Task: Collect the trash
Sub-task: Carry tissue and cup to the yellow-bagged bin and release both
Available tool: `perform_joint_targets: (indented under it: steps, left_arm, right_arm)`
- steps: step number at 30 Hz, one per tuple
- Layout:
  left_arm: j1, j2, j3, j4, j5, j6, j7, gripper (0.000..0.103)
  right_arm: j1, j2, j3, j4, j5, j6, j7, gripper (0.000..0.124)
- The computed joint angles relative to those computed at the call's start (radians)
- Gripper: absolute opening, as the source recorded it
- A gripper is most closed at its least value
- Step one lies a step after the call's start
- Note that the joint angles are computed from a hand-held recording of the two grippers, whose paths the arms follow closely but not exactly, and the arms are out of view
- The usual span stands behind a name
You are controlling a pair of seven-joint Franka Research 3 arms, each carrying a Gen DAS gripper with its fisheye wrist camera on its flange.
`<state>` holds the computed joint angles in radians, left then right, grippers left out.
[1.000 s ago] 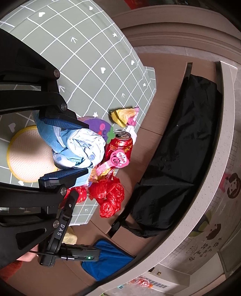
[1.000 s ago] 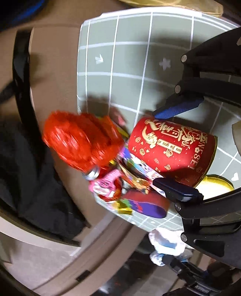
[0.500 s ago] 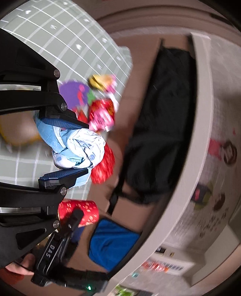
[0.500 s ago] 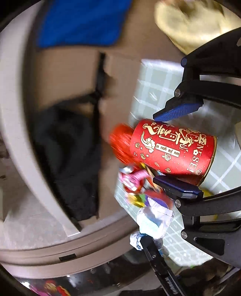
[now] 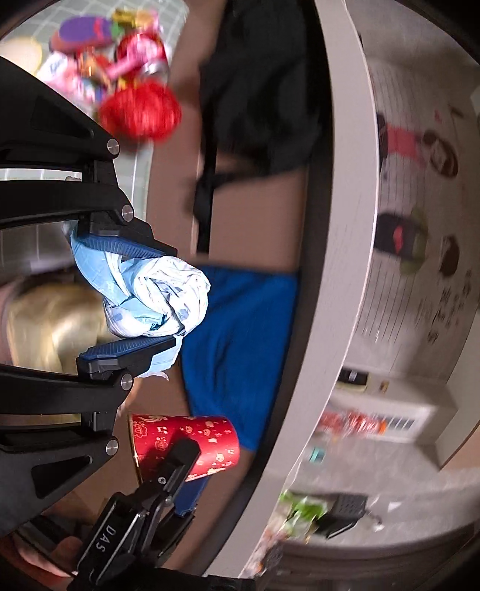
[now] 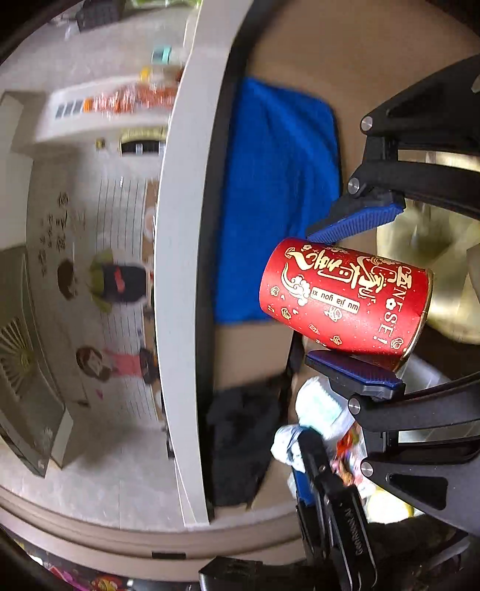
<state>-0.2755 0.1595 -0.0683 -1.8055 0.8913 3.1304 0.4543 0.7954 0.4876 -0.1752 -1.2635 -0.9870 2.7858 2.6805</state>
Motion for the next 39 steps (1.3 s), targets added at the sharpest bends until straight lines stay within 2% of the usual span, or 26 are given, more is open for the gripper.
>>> perform_joint_targets:
  steps: [3,7,12,16,23,33,36,37,38,39]
  left_arm:
    - [0.026,0.057,-0.074,0.042,-0.131,-0.016,0.135,0.041]
    - [0.031,0.117,-0.132,0.090,-0.284,-0.059,0.285,0.041]
    - [-0.007,0.168,-0.122,0.125,-0.377,-0.089,0.378,0.041]
    - [-0.018,0.206,-0.123,0.157,-0.434,-0.118,0.438,0.041]
    - [-0.019,0.259,-0.136,0.205,-0.514,-0.158,0.518,0.041]
    - [-0.030,0.325,-0.134,0.286,-0.558,-0.194,0.587,0.041]
    - [-0.007,0.351,-0.168,0.312,-0.590,-0.194,0.643,0.041]
    - [0.007,0.361,-0.188,0.320,-0.605,-0.193,0.670,0.047]
    - [0.045,0.380,-0.242,0.336,-0.644,-0.198,0.737,0.052]
    - [0.074,0.399,-0.285,0.354,-0.681,-0.210,0.792,0.065]
  right_arm:
    - [-0.004,-0.073,-0.023,-0.104,-0.060,0.009,0.077,0.057]
    - [-0.052,-0.107,0.008,-0.159,-0.098,0.010,0.122,0.057]
    - [-0.103,-0.117,0.040,-0.195,-0.114,0.034,0.168,0.057]
    - [-0.145,-0.097,0.064,-0.202,-0.039,0.077,0.140,0.057]
    - [-0.126,-0.048,0.032,-0.190,0.085,0.090,0.059,0.057]
    - [-0.118,0.014,0.003,-0.175,0.279,0.094,-0.065,0.057]
    - [-0.115,0.030,-0.006,-0.168,0.333,0.093,-0.101,0.057]
    - [-0.116,0.036,-0.007,-0.165,0.354,0.097,-0.112,0.057]
    - [-0.123,0.040,-0.002,-0.167,0.381,0.106,-0.126,0.058]
    - [-0.128,0.041,0.000,-0.174,0.407,0.117,-0.139,0.059]
